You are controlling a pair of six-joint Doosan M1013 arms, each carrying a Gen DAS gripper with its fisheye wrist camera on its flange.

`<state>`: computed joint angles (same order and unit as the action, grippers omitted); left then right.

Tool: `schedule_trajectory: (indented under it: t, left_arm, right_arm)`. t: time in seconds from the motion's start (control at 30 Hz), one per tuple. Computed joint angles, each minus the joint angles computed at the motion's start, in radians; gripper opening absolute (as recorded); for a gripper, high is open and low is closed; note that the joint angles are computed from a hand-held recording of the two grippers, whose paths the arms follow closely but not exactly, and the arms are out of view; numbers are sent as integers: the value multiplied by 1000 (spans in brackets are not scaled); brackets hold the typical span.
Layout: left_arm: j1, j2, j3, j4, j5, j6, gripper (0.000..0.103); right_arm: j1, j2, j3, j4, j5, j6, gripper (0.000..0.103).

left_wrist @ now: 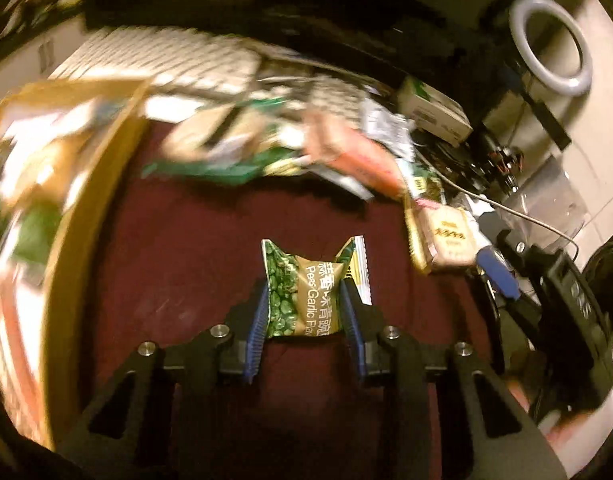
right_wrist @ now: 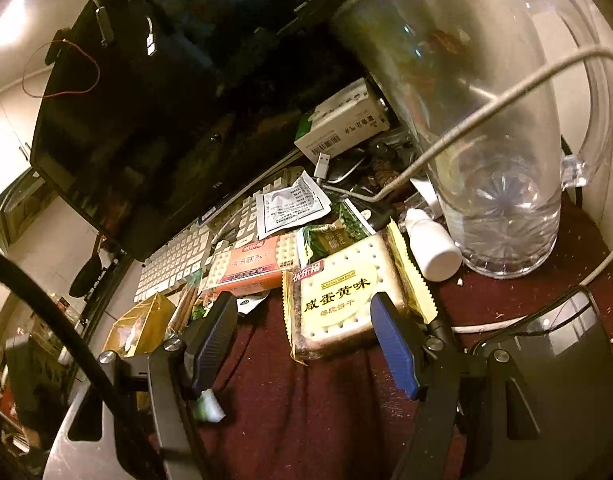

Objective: Organize snacks

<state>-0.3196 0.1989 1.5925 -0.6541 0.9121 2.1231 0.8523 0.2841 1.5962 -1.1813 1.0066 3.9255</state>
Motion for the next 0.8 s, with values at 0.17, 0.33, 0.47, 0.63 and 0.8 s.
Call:
schedule_trajectory:
  t: [0.17,0.33,0.47,0.63,0.8]
  left_arm:
    - [64,-31,42,-59,31,10,37]
    - [69,-49,59,-63,19,27,37]
    - [71,-48,54,-66,34,35,37]
    - [74,-56,60,-78,37,51,37]
    - [80,-56,61,-84,45,58,37]
  right_arm:
    - [-46,29,-107,236,101,-311,69]
    - [-74,38,-118,327,94,-362,69]
    - [-59,30,-107,326,1,-381,71]
    - [-52,10,-94,313,-132,-439,71]
    - [-87,18,-124,348,-114,-522,71]
